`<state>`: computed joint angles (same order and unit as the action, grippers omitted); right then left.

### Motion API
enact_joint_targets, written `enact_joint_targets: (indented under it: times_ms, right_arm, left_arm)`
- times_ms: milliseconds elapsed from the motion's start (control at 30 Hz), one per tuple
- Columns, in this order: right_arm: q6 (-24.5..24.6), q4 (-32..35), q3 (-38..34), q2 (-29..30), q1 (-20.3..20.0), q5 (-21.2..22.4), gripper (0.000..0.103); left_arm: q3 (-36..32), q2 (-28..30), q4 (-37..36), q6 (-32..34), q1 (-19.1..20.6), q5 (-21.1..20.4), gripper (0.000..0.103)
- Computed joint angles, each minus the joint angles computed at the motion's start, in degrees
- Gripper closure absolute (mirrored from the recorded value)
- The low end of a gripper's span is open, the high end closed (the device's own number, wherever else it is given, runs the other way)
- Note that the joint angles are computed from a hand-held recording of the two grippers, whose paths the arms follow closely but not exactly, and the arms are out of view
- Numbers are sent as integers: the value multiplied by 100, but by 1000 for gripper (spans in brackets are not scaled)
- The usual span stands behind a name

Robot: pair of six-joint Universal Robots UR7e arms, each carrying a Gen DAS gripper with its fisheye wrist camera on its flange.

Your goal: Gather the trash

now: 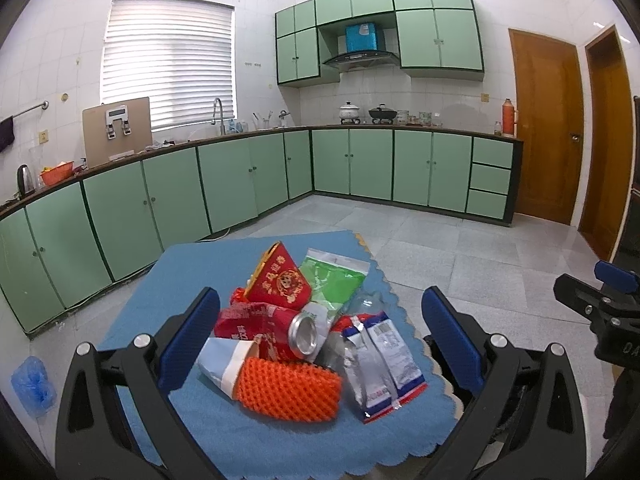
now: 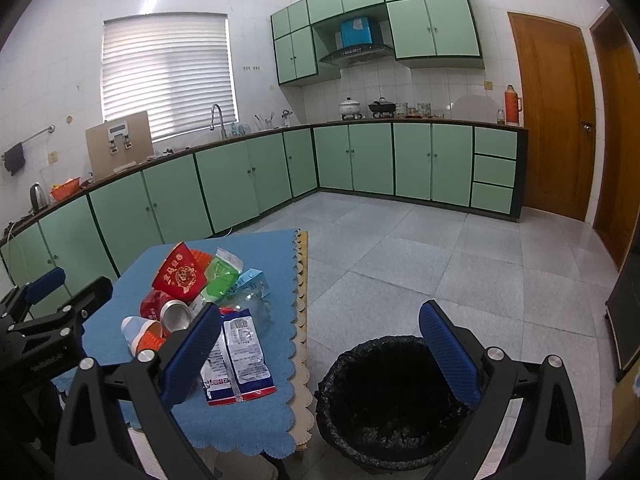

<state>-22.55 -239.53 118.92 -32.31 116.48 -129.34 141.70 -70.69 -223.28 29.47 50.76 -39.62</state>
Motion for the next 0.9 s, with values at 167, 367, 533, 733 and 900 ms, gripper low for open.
enact_joint_targets:
  times_ms: [167, 367, 533, 733, 900]
  right_arm:
    - [-57, 280, -249, 72, -85, 115, 6]
    - [-223, 803, -746, 250, -220, 393, 6]
    - [-335, 1450, -1334, 496, -330, 704, 10]
    - [-382, 2191, -2071, 802, -454, 932, 15]
    - [-415, 2550, -2592, 1016, -526, 987, 16]
  left_arm:
    - [-379, 122, 10, 202, 347, -57, 5]
    - [-1013, 383, -264, 828, 885, -45, 5]
    - [-1468, 433, 106, 826, 1328, -207, 5]
    - [-2071, 384, 1345, 301, 1805, -583, 19]
    - [-2663, 560, 2269, 33, 2097, -952, 22]
